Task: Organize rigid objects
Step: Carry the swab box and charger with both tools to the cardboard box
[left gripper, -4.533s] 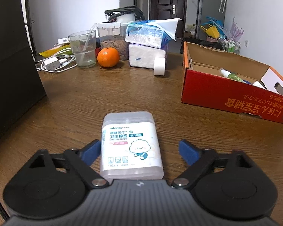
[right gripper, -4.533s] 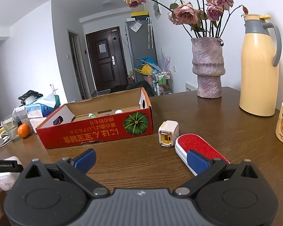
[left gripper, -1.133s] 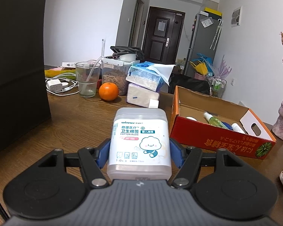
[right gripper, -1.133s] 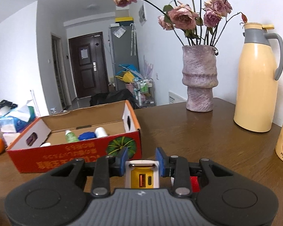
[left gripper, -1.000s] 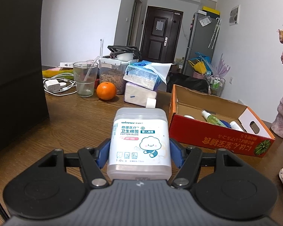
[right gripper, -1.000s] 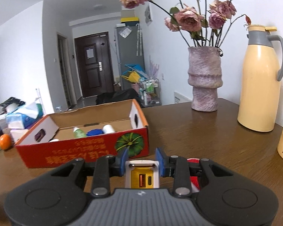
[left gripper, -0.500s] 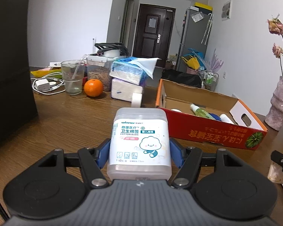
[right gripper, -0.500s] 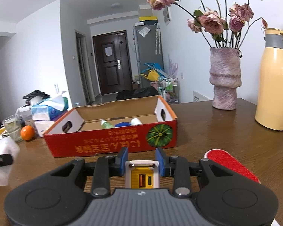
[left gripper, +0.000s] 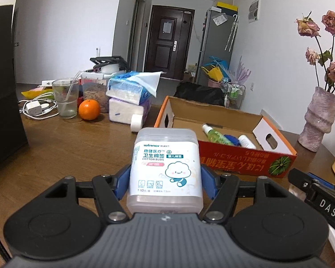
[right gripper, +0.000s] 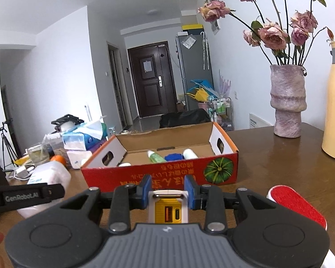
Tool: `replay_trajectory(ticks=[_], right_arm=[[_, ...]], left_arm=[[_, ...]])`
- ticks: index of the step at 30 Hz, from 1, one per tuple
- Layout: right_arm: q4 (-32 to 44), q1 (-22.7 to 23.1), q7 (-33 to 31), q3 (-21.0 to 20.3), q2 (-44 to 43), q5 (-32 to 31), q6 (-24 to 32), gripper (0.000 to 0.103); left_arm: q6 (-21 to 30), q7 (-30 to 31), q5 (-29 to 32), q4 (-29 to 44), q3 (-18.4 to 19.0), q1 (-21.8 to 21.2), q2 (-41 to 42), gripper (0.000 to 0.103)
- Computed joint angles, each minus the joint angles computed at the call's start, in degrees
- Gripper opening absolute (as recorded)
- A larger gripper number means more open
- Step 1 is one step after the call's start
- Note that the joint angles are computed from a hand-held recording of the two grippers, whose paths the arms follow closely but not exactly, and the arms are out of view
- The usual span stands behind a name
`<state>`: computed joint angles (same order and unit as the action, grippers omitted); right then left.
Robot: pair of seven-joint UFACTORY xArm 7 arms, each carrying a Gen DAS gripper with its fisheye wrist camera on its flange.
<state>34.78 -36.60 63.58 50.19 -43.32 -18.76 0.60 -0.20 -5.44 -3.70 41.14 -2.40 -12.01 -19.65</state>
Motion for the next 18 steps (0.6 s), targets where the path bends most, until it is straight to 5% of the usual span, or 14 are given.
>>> replay_trajectory(ticks=[9, 18], right_arm=[[2.9, -4.0, 0.0, 2.5, 1.5, 0.6, -2.0, 0.031], [6.8, -13.0, -0.6, 7.7, 3.3, 2.3, -4.7, 0.031]], left_arm=[[-0.9, -0.6, 0.5, 3.7, -1.1, -0.1, 2.2, 0.066], [-1.9, -1.2, 0.1, 9.4, -0.7, -0.6, 7.3, 0.066]])
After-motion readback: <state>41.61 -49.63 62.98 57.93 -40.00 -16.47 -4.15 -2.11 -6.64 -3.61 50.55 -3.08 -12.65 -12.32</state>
